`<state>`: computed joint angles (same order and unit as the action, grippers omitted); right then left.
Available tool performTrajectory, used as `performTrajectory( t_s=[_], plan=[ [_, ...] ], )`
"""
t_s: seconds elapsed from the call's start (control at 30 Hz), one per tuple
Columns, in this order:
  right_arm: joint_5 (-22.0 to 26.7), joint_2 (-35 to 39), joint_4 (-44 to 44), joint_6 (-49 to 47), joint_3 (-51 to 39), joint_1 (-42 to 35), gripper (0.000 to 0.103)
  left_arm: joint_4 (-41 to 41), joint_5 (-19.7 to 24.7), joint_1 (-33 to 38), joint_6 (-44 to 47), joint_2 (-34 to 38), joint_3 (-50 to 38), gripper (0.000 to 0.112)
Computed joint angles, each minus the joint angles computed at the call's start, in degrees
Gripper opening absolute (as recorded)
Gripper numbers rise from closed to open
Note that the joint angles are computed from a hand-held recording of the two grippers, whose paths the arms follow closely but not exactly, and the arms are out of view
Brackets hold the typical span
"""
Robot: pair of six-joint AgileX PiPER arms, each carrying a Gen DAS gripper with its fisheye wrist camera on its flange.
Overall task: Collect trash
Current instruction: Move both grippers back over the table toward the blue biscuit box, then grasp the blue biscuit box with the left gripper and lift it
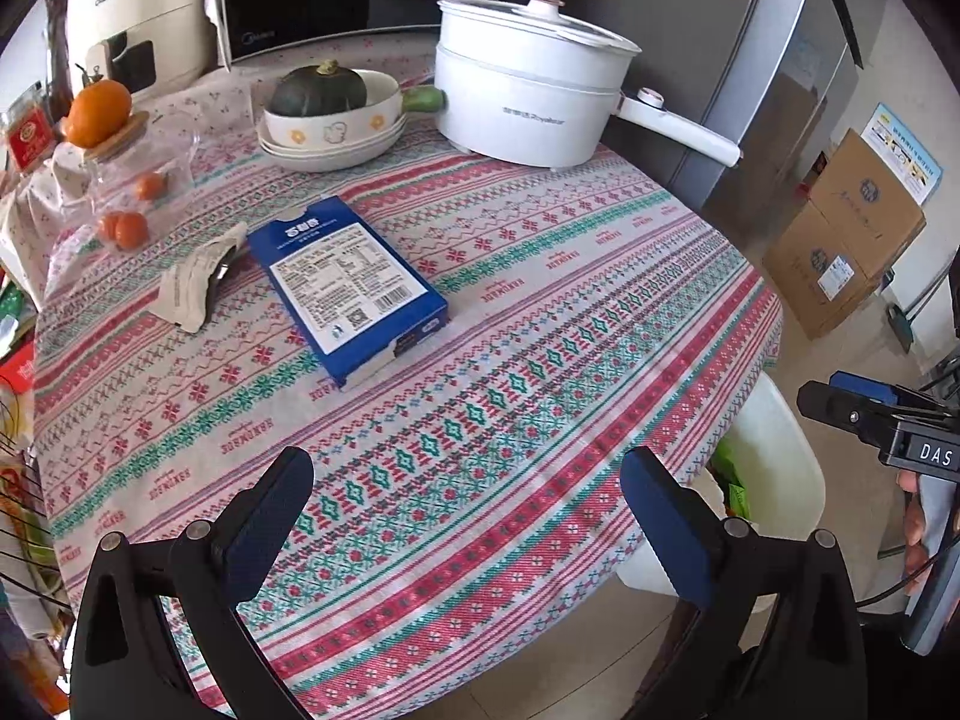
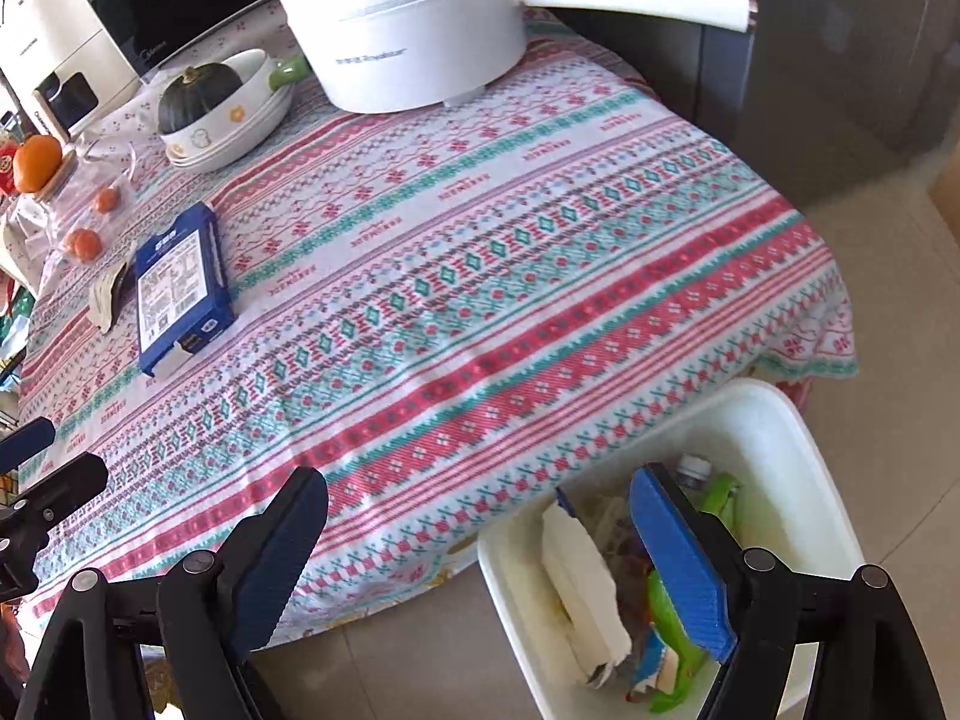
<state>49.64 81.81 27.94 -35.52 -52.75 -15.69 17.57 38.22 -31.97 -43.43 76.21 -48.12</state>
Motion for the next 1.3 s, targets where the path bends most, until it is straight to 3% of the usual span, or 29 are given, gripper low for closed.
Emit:
performTrajectory(
  t_s=[0.13, 0.23, 0.5, 0.77, 1.0, 1.3],
  plan=[
    [-3.3, 1.2, -2.2, 5.8, -0.6, 6.0, 0.087, 7.7, 2.7, 2.0, -3.1, -1.1, 1.0, 0.103],
    [-5.8, 2.7, -4.1, 9.4, -1.2, 9.8, 0.088, 10.1, 1.7, 5.9, -2.6, -1.1, 2.4, 0.103],
    [-9.8, 10.0, -11.2, 17.6, -4.0, 16.8, 0.088, -1.9, -7.9, 18.7, 8.8, 4.2, 2.9, 0.103],
    [-9.6, 15.2, -9.9, 19.9, -7.8, 16.1, 0.088, 6.7, -7.5, 13.3, -11.8, 17.1, -8.6, 0.103],
    [-8.6, 17.7, -8.7, 19.3, -9.9, 12.7, 0.088, 24.4, 6.7, 5.4, -35.8, 30.5, -22.1, 0.103],
    [-7.5, 19.1, -7.5, 16.6, -11.3, 9.1, 0.088, 19.6, 4.9, 8.2, -38.5, 37.1, -24.7, 0.103]
  ],
)
